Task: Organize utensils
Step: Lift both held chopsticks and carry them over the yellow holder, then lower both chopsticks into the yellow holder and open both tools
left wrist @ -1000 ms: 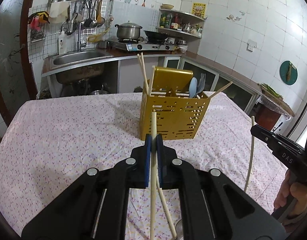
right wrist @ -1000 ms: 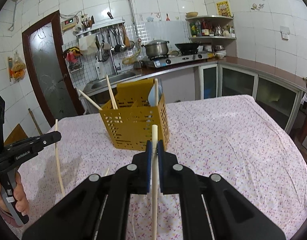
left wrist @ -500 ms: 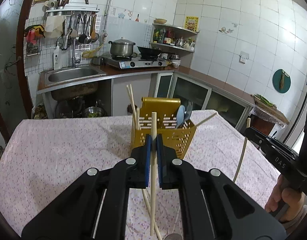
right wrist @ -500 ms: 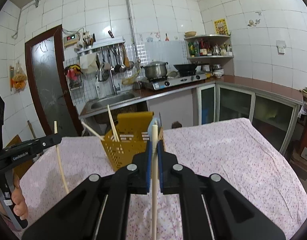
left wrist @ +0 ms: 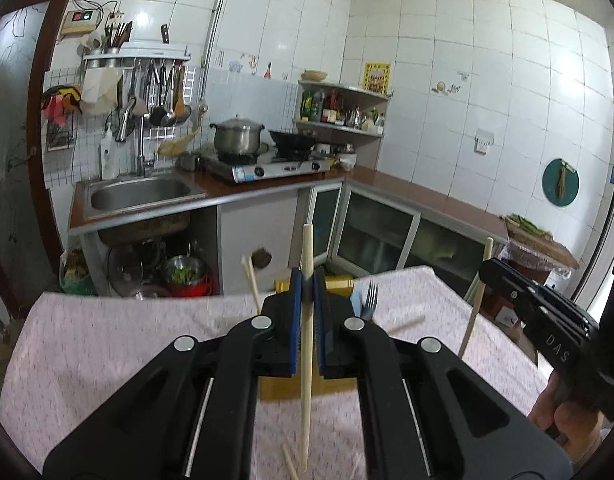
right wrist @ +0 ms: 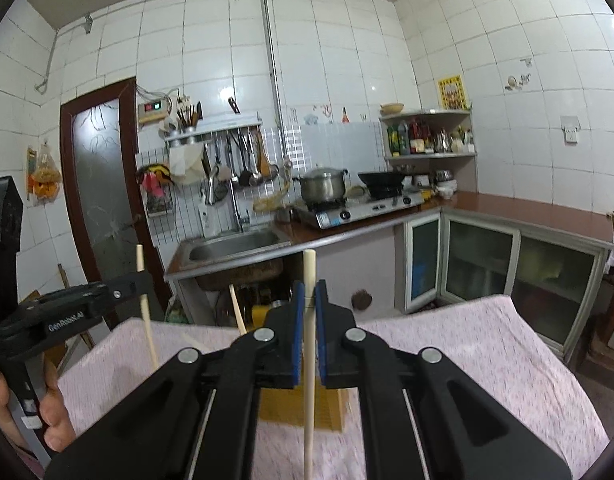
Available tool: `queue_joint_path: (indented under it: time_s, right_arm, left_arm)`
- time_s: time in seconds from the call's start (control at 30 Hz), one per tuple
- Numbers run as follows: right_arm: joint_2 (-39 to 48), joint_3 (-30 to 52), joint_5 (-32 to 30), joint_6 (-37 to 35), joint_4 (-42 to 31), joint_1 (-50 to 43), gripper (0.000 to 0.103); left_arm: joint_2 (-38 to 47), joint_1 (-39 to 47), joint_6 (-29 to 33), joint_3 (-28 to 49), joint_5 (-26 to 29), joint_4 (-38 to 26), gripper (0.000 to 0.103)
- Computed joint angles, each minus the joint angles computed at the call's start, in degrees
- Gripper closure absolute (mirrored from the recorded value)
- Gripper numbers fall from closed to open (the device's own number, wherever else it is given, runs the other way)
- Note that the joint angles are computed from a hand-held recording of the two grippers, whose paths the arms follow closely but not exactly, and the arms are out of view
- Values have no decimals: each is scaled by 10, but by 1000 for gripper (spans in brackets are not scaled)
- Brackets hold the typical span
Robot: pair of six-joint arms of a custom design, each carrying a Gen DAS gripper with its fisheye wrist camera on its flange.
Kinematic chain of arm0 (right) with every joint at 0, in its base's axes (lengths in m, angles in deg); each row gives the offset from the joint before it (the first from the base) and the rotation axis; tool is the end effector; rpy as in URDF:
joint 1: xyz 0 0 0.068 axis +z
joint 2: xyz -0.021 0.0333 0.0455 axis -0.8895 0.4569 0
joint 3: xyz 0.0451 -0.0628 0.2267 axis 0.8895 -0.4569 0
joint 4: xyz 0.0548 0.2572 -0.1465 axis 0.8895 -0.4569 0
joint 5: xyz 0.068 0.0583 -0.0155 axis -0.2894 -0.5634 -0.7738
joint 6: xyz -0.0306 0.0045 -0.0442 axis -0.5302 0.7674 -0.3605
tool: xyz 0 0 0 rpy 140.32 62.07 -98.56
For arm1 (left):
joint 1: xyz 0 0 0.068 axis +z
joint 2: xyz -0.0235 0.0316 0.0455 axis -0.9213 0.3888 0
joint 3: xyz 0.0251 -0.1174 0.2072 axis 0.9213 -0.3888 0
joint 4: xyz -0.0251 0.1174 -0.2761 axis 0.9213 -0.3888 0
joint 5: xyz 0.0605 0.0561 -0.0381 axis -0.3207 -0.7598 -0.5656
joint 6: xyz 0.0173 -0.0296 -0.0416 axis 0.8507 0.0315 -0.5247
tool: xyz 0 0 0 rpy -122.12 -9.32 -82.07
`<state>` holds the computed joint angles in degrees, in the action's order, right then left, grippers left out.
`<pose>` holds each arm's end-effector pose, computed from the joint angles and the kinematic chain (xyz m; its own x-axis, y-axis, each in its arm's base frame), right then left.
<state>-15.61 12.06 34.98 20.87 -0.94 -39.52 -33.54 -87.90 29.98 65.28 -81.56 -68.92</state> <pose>0.2915 0.1390 0.2871 -0.2659 -0.0143 -0.9639 -0.6593 0.7321 0.1710 0.1705 -0.0450 0.3262 -0.3232 -0.2297 -0.9180 -0.2766 0.9507 -0.1405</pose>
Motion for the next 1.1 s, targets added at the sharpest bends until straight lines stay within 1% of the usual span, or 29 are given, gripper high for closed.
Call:
queue_joint_path:
  time_s: [0.03, 0.17, 0.2, 0.3, 0.37, 0.43, 0.47, 0.5, 0.7, 0.8, 0.87, 0.97, 1.03, 1.1]
  right_arm:
    - [13, 19, 3, 4, 5, 4, 97]
    - [64, 92, 10, 17, 7, 15, 97]
    - [76, 109, 14, 20, 10, 17, 97]
    - [122, 162, 33, 19, 25, 28, 97]
    - [150, 192, 44, 15, 32, 34, 97]
    - [180, 217, 55, 15, 46, 38, 97]
    - [196, 225, 64, 13, 57, 41, 97]
    - [211, 231, 70, 12, 71, 43, 97]
    - [270, 235, 85, 1, 131, 50, 97]
    - [289, 228, 81, 5, 153, 47, 97]
    - [293, 215, 81, 1, 167, 48, 97]
    - [290, 189, 78, -8, 181, 49, 97]
    - [283, 169, 76, -16, 182, 49, 97]
    - [285, 167, 73, -16, 172, 50, 97]
  left_arm:
    - [15, 13, 10, 13, 12, 11, 99]
    - [66, 52, 46, 57, 35, 50, 99]
    - [84, 69, 56, 71, 48, 64, 99]
    - [124, 102, 74, 97, 70, 94, 99]
    - [146, 123, 83, 106, 86, 112, 99]
    - [174, 150, 86, 108, 108, 145, 99]
    - [182, 154, 86, 105, 110, 157, 99]
    - [197, 164, 88, 100, 117, 183, 99]
    - [227, 187, 98, 47, 136, 294, 99]
    - [238, 185, 103, 14, 131, 336, 99]
    - [245, 191, 103, 2, 142, 347, 99]
    - [236, 190, 109, -32, 143, 360, 99]
    - [231, 190, 105, -51, 145, 355, 99]
    - [231, 197, 94, -60, 154, 343, 99]
